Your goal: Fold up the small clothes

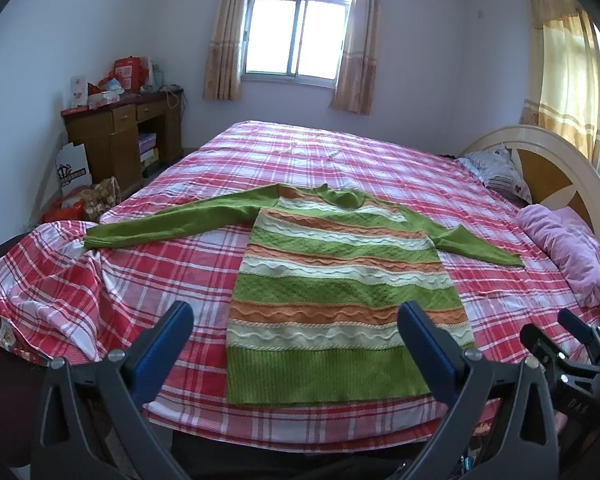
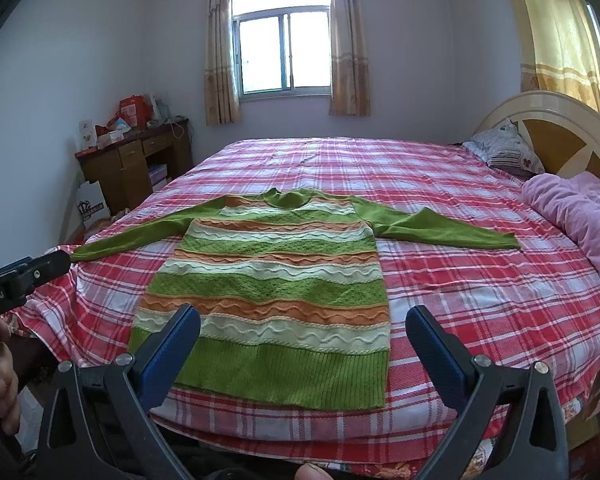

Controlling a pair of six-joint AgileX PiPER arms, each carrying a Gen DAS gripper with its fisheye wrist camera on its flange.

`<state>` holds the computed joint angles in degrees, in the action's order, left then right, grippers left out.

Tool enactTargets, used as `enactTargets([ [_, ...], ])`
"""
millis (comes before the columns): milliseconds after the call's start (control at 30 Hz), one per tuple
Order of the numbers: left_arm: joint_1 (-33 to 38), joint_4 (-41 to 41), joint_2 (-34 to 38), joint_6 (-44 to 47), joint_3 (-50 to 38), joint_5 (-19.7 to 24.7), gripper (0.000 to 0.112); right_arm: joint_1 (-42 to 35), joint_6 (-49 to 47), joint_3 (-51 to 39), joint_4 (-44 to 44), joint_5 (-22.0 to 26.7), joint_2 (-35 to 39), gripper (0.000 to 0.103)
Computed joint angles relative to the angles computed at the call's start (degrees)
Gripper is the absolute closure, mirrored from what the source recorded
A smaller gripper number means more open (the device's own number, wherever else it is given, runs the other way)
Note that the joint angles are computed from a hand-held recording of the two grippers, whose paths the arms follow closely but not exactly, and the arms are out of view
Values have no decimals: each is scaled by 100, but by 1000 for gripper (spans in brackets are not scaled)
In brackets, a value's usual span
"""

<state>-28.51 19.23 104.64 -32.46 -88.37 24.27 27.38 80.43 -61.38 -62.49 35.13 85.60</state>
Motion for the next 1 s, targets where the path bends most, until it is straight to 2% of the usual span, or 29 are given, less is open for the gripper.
enactTargets([
  [467, 7, -34, 5, 24, 1, -5, 9, -61, -99, -5, 69, -93, 33, 1],
  [1000, 55, -344, 163, 442, -149, 84, 9, -102, -96, -32, 62, -94, 165, 1],
])
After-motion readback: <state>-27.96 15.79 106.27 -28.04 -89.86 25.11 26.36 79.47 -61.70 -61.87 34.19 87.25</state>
